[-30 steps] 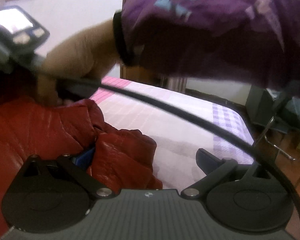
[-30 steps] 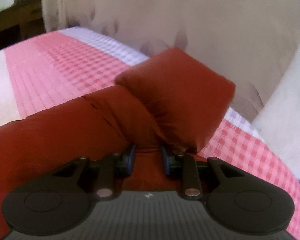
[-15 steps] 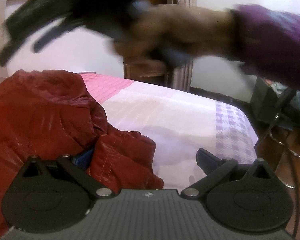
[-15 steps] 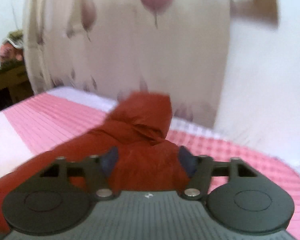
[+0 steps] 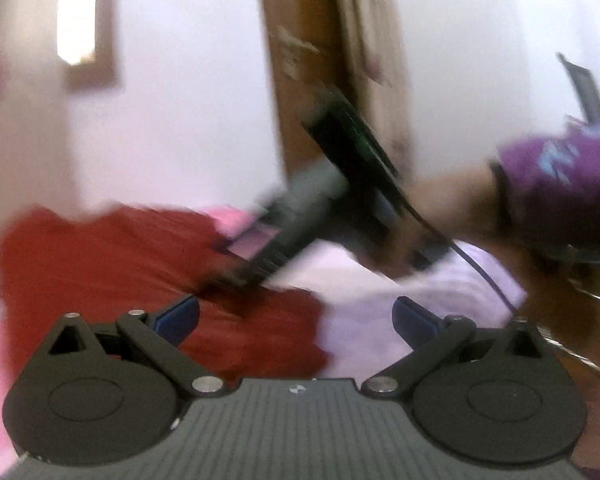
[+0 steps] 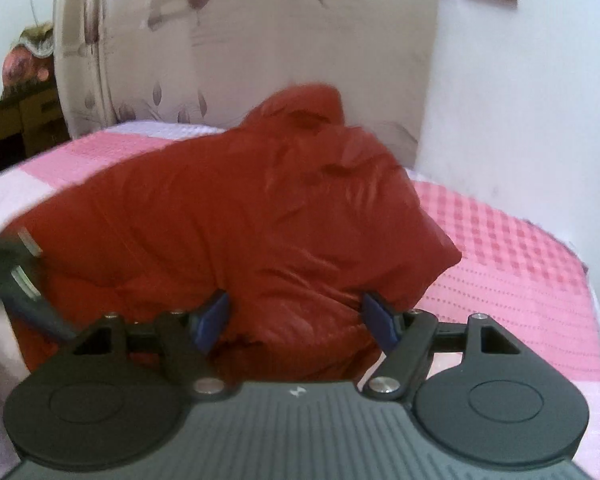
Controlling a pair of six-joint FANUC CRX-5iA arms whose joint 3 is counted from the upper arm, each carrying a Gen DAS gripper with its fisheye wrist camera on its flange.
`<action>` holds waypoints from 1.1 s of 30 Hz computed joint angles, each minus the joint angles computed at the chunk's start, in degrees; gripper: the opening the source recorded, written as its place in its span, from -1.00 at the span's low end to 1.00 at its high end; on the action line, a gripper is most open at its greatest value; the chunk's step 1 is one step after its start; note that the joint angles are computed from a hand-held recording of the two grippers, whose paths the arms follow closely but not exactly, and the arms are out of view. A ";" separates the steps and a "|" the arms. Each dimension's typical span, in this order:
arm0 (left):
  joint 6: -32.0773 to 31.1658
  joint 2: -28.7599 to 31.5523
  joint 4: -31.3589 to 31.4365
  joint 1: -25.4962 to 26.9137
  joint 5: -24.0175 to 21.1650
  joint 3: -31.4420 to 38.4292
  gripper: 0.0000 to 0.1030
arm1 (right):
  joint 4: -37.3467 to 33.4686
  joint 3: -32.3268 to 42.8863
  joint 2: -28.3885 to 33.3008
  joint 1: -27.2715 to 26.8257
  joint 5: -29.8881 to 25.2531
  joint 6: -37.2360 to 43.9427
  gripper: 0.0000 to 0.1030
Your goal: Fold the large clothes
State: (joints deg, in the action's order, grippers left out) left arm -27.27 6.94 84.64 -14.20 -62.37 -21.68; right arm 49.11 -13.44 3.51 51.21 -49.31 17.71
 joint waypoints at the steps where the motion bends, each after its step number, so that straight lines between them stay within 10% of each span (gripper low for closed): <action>1: -0.98 -0.31 2.06 0.02 2.00 -0.65 0.98 | 0.92 -0.19 0.39 -0.10 0.01 -0.19 0.43; 4: 4.82 3.20 -1.74 1.82 2.10 3.23 0.73 | 6.12 -4.00 -0.21 -0.12 1.86 -7.25 0.49; 15: 6.09 5.60 -1.68 1.73 -0.64 4.87 0.97 | 14.91 -7.65 -2.51 2.57 -3.51 -28.29 0.73; 17: 5.57 5.87 -0.93 1.92 -0.76 4.65 0.99 | 16.26 -7.09 -2.87 5.27 -6.50 -27.65 0.64; 20: 4.17 5.82 -0.02 1.93 -0.98 4.00 1.00 | 12.95 -4.14 -1.06 9.82 -12.72 -23.13 -0.03; 33: 2.34 4.96 1.29 3.43 -2.70 2.61 1.00 | 4.83 -0.84 4.34 12.55 -18.96 -23.74 -0.08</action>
